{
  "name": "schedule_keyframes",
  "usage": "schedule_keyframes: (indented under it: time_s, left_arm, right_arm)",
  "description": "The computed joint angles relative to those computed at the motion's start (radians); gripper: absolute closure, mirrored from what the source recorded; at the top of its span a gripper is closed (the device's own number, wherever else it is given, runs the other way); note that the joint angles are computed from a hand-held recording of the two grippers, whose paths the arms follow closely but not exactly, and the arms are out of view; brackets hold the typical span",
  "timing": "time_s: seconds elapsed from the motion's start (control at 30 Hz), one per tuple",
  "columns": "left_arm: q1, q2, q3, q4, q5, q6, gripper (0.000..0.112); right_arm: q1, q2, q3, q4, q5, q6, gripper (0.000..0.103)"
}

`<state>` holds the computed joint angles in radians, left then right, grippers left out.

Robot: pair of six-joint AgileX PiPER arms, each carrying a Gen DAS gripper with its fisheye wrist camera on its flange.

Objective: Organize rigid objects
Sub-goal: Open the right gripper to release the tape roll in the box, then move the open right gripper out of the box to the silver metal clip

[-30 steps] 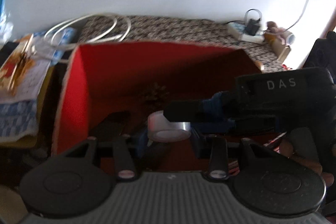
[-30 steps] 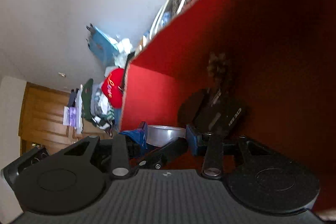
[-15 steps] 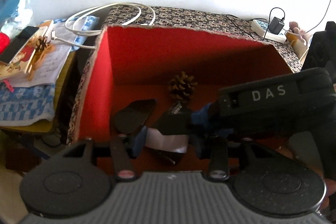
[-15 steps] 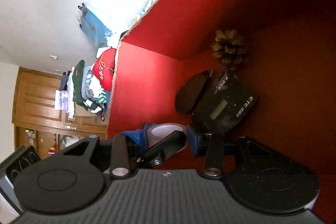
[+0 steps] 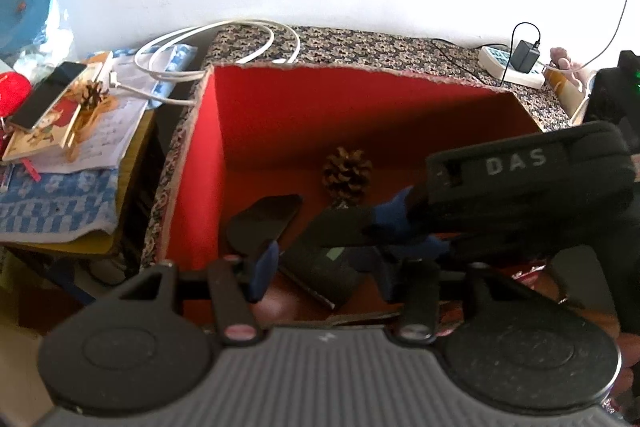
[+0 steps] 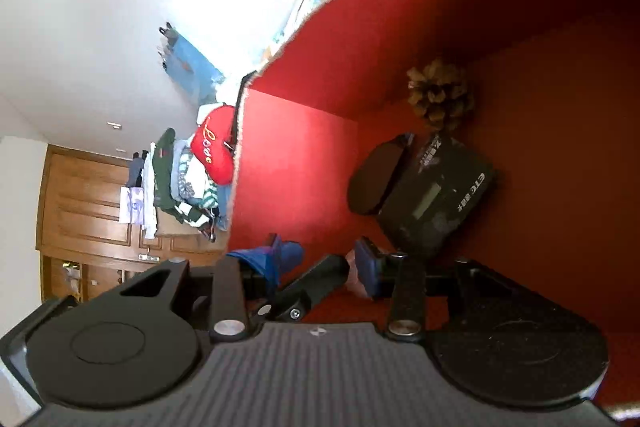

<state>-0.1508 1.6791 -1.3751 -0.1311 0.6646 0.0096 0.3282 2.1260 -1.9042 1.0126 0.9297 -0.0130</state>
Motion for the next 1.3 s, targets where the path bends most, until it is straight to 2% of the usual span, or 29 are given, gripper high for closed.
schedule_keyframes:
  time_s: [0.23, 0.5, 0.6, 0.7, 0.83, 1.0, 1.2, 1.3]
  left_arm:
    - [-0.026, -0.036, 0.02, 0.118, 0.001, -0.106, 0.059]
    - [-0.024, -0.095, 0.067, 0.171, 0.005, -0.142, 0.057]
    - [-0.035, -0.123, 0.088, 0.216, 0.001, -0.176, 0.055]
    - [-0.028, -0.154, 0.112, 0.218, -0.006, -0.173, 0.054]
    - [-0.02, -0.191, 0.138, 0.212, -0.009, -0.164, 0.053]
    - [-0.016, -0.244, 0.195, 0.22, -0.03, -0.15, 0.052]
    - [0.004, -0.269, 0.248, 0.18, -0.028, -0.1, 0.052]
    - [0.004, -0.268, 0.267, 0.175, -0.017, -0.101, 0.052]
  right_arm:
    - [0.024, -0.134, 0.185, 0.049, -0.146, -0.109, 0.077]
    - [0.079, -0.289, 0.413, 0.134, -0.375, -0.262, 0.077]
    - [0.095, -0.329, 0.482, 0.228, -0.443, -0.355, 0.077]
    - [0.103, -0.357, 0.541, 0.343, -0.464, -0.447, 0.077]
    - [0.135, -0.396, 0.606, 0.406, -0.521, -0.522, 0.077]
    - [0.156, -0.424, 0.681, 0.538, -0.543, -0.643, 0.078]
    - [0.169, -0.452, 0.738, 0.642, -0.523, -0.763, 0.077]
    - [0.18, -0.464, 0.764, 0.652, -0.528, -0.773, 0.077]
